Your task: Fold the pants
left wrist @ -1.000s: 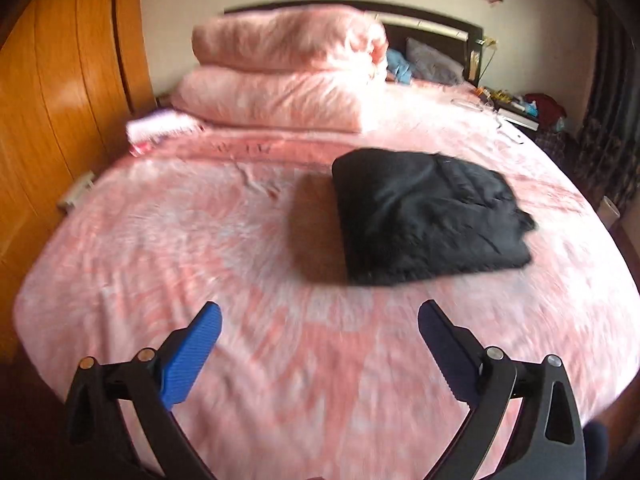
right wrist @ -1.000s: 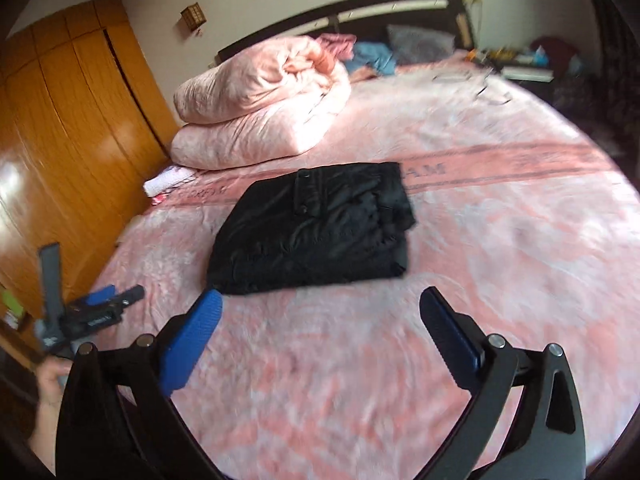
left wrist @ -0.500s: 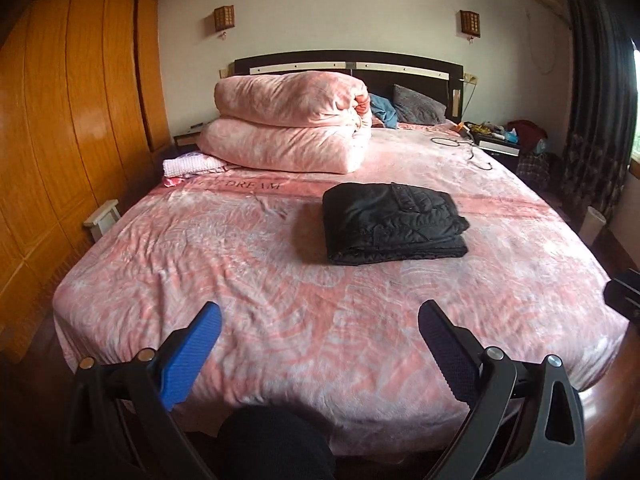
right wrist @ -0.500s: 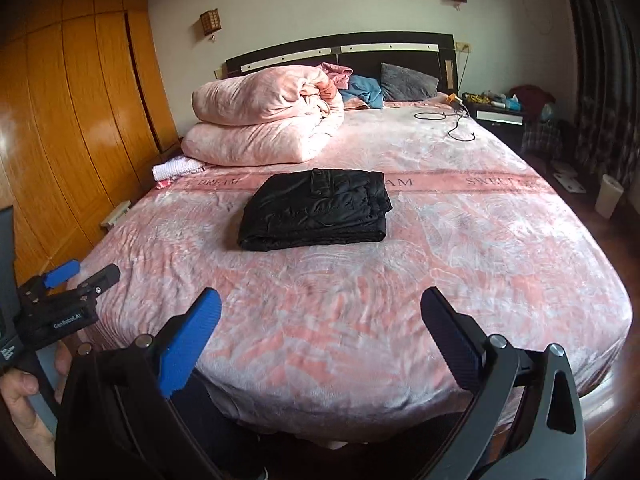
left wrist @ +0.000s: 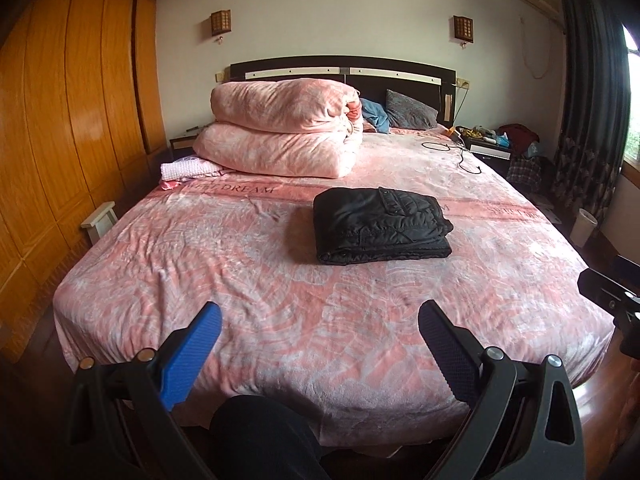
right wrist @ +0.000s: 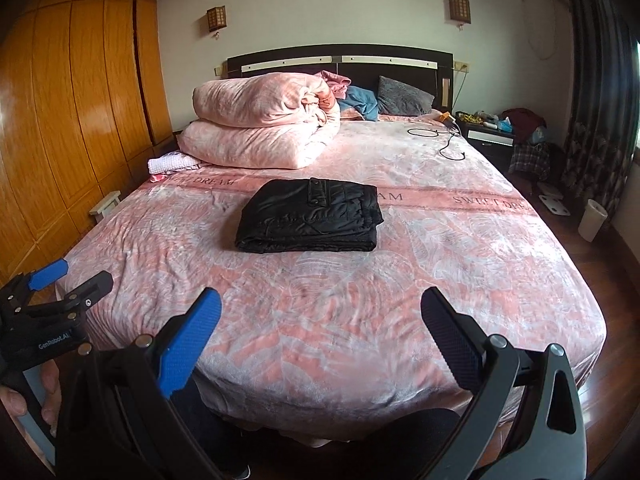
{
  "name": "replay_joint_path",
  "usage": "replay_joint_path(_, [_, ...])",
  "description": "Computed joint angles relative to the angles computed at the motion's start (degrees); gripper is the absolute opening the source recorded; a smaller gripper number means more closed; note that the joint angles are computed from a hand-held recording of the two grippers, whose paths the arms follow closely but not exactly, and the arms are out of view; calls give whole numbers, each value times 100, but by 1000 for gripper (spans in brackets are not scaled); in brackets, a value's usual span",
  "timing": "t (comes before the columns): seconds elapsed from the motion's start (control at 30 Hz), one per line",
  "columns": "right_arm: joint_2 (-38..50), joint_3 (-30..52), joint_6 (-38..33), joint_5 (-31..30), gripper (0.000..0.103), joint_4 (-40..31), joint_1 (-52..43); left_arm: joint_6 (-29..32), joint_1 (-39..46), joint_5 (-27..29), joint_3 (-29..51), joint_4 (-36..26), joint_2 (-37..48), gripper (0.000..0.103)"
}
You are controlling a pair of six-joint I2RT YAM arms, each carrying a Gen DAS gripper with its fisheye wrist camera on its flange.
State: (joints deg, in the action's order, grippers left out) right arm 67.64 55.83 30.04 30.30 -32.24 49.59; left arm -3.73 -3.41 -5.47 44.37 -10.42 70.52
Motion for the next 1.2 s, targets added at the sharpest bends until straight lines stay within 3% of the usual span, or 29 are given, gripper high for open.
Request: replay_joint_path(1.2, [135, -15, -281, -95, 100, 172, -260, 7, -8, 353, 294, -103, 404, 99])
